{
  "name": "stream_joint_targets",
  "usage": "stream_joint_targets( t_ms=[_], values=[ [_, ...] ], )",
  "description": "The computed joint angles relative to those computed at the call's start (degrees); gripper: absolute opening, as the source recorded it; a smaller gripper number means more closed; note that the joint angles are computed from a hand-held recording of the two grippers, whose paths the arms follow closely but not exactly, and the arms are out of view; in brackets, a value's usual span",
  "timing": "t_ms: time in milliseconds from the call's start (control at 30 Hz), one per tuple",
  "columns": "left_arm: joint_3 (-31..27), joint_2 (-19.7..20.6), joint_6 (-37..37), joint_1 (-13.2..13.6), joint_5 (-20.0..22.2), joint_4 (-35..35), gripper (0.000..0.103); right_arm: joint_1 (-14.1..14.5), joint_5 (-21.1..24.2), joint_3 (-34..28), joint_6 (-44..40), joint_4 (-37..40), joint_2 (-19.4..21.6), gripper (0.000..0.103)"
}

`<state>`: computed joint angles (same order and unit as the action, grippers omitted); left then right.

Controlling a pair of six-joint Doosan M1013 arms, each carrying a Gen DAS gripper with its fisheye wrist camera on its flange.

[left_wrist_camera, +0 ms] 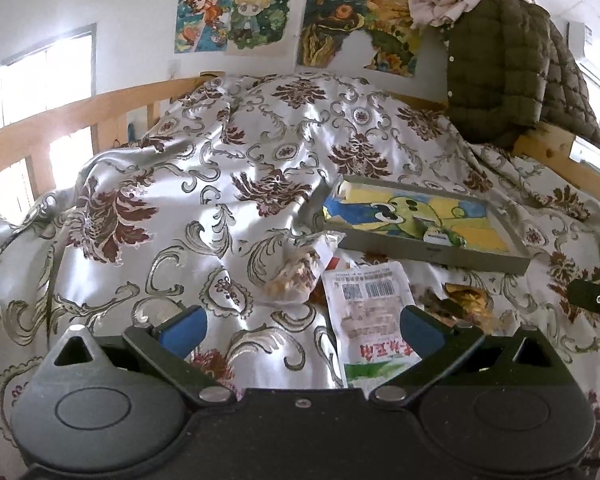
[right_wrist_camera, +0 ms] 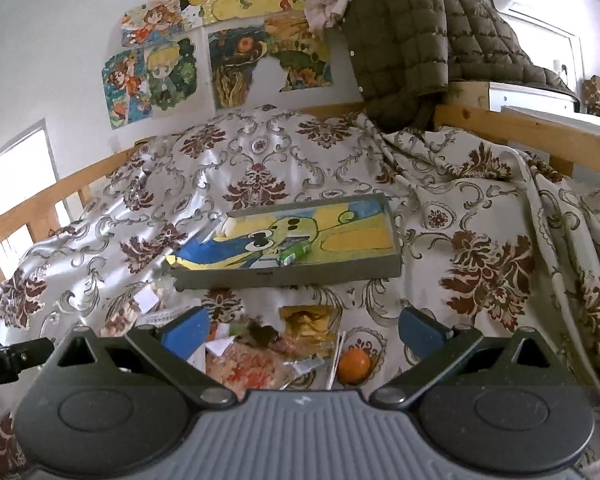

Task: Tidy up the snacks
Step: 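Move both tools back over the remaining snacks, then grasp the white red-text pouch with left tool while right tool approaches the beige snack stick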

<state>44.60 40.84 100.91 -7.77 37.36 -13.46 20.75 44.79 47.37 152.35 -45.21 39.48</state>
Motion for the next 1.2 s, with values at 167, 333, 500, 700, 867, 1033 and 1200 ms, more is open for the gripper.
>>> stream_joint_targets(
  t_ms=[167, 333, 500, 700, 867, 1033, 1200],
  values=[
    [-0.2, 0.1, 0.5, -0.1, 1.8, 0.5, 0.102, 0.3, 1.4, -0.3, -2.8, 2.4, 0.0, 0.103],
    [-0.9, 0.5, 0.9, -0.1, 3.3, 1.0, 0.102, 0.5, 3.1, -1.5, -8.0, 5.7, 0.6, 0.103],
    [-3.6, 1.9, 0.0, -0.2, 7.3, 2.2, 0.102, 0.3, 5.2, -4.1, -14.7, 11.6, 1.9, 0.103],
    [-7.6, 4.1, 0.1, -0.1, 12.2, 2.6, 0.102, 0.2, 8.1, -6.8, -19.0, 15.0, 3.3, 0.103],
    [-12.6, 6.9, 1.3, 0.1, 17.8, 1.3, 0.102, 0.1, 11.0, -9.5, -22.7, 17.7, 4.7, 0.103],
    [-19.9, 10.9, 2.0, 0.2, 25.0, -0.3, 0.102, -0.3, 16.3, -14.6, -26.1, 21.2, 7.3, 0.103],
    [-26.0, 14.3, 2.5, 0.3, 29.6, -3.2, 0.102, -1.0, 16.1, -16.7, -25.8, 19.5, 8.5, 0.103]
  ],
)
